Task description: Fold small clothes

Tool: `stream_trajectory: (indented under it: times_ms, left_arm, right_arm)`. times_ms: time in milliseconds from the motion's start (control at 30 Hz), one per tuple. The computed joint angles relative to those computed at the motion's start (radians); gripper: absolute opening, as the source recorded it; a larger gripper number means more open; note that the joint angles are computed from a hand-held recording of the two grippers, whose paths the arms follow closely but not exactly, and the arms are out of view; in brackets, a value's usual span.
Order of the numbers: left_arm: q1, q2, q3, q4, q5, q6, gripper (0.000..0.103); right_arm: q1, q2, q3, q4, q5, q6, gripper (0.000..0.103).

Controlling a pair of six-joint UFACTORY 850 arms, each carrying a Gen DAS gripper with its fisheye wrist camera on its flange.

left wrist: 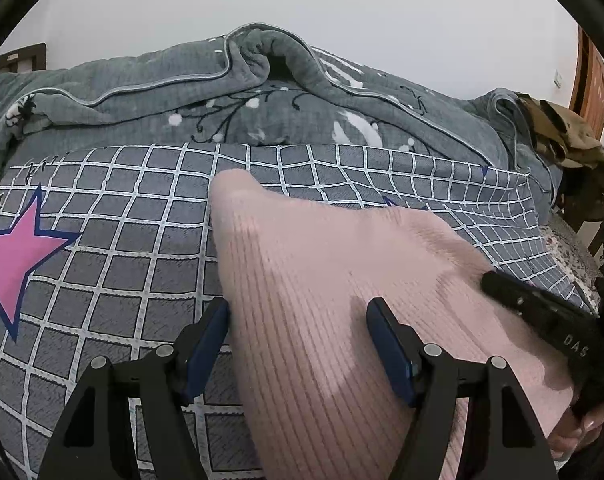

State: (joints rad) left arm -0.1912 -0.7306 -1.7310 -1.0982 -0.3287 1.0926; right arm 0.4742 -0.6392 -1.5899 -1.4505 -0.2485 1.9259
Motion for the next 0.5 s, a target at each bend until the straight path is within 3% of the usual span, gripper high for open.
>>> stream_trajectory:
  times_ms: [133, 367, 500]
  left_arm:
    - [0.001, -0.003, -0.003, 0.003, -0.002, -0.010, 0.069]
    - [-0.001, -0.003, 0.002, -0.007, 0.007, 0.005, 0.069]
    - [0.000, -0.004, 0.002, -0.013, 0.002, 0.007, 0.069]
  right_arm:
    - [0.028, 0.003, -0.005, -0.040, -0.116, -0.027, 0.028]
    - [-0.013, -0.037, -0.057, 0.355, -0.001, -0.355, 0.031]
    - [-0.029, -0.037, -0.044, 0.362, 0.072, -0.316, 0.027]
